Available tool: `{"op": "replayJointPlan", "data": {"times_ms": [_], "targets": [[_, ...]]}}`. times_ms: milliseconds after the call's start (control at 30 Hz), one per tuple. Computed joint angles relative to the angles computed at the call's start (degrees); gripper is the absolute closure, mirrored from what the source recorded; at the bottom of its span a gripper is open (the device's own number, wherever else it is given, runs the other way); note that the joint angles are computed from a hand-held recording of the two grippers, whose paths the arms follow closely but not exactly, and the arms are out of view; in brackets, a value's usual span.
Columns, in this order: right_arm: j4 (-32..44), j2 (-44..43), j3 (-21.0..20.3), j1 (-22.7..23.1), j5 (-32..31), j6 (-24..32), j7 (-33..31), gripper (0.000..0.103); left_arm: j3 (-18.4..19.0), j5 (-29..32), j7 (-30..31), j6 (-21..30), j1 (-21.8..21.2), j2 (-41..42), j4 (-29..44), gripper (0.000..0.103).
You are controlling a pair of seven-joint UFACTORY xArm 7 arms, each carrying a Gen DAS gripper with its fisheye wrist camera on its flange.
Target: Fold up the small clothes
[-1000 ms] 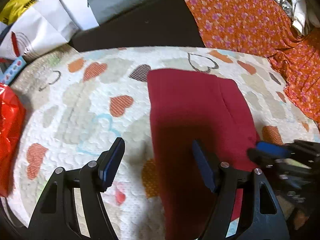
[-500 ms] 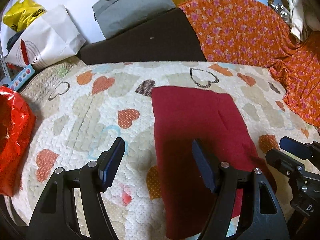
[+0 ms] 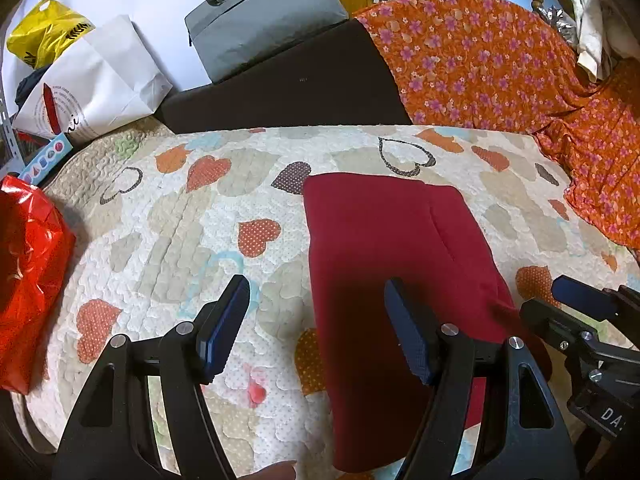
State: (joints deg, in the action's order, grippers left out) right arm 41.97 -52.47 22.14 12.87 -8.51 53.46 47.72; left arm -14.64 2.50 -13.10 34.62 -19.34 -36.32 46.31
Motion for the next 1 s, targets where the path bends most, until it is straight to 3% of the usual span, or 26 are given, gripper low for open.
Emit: {"op": "replayJointPlan", "data": {"times_ms": [1000], "targets": [[-1.4,1.6,-1.5,0.9,1.2,-1.6,1.1,0.056,-0.9,1.2,-1.4,0.5,-0.3,1.0,0.3,0.034]]}}
